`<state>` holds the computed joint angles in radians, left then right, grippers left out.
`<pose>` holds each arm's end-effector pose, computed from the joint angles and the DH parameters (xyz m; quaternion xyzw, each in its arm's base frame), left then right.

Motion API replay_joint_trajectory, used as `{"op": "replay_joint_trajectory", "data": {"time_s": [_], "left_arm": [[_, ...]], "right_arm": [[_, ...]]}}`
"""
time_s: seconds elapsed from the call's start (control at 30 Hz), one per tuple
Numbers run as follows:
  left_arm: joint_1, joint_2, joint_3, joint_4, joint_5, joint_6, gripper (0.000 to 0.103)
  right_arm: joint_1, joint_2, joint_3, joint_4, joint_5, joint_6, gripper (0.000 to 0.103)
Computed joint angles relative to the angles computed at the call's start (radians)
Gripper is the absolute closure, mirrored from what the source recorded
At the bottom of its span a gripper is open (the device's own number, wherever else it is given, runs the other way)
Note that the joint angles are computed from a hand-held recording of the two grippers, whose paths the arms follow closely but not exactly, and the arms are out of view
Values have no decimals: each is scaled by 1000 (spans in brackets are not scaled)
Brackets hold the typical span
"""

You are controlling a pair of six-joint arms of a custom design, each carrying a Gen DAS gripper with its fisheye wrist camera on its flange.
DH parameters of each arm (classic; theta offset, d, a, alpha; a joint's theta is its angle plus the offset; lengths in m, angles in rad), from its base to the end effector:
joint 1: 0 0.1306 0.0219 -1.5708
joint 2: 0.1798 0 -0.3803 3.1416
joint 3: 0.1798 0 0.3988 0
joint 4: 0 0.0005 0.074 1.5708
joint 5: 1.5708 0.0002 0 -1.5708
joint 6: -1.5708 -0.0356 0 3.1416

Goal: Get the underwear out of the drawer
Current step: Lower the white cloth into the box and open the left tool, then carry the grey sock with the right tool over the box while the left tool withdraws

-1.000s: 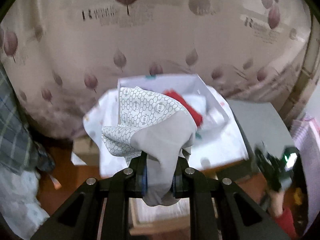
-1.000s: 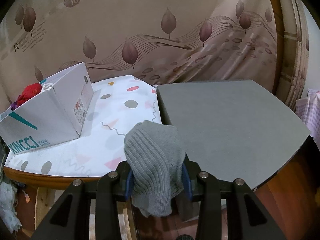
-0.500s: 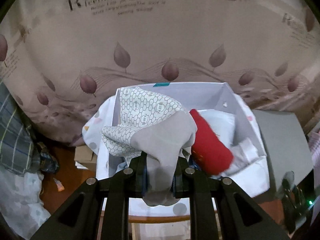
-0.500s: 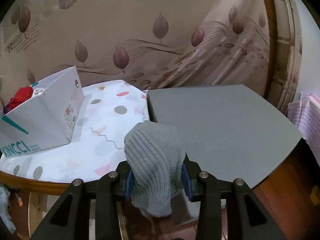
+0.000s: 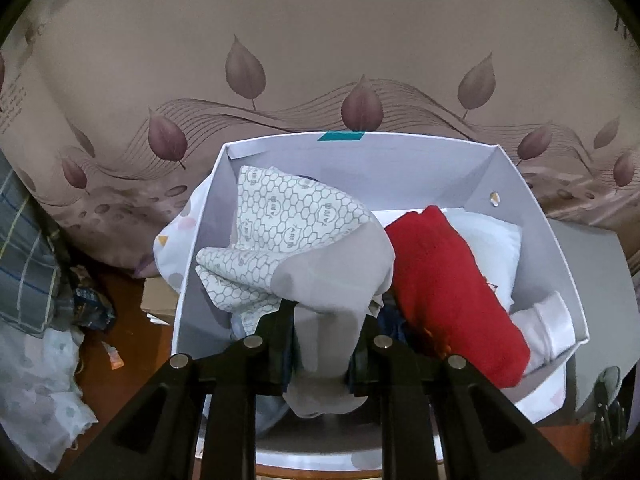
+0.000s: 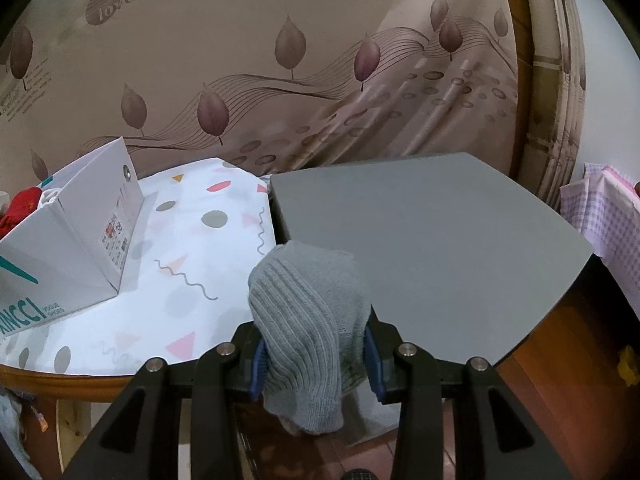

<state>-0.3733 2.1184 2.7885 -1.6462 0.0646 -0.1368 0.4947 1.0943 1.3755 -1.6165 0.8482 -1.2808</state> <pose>0.6028 -0.2391 0.5715 0.2503 0.9223 -0.0652 0.2871 0.2914 0.1263 0.5101 0.3913 0.8176 -0.1749 0.3845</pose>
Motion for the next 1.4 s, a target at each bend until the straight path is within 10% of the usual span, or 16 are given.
{"op": "replay_joint_trajectory", "data": {"time_s": [0.97,1.4], "left_arm": [[13,-269,-326,251,-8,-34,26],[123,-714,-992,580,-19,6,16]], "right_arm": [[9,1,1,-4,-6,12,64],[43,-12,-6,77,12,96,64]]}}
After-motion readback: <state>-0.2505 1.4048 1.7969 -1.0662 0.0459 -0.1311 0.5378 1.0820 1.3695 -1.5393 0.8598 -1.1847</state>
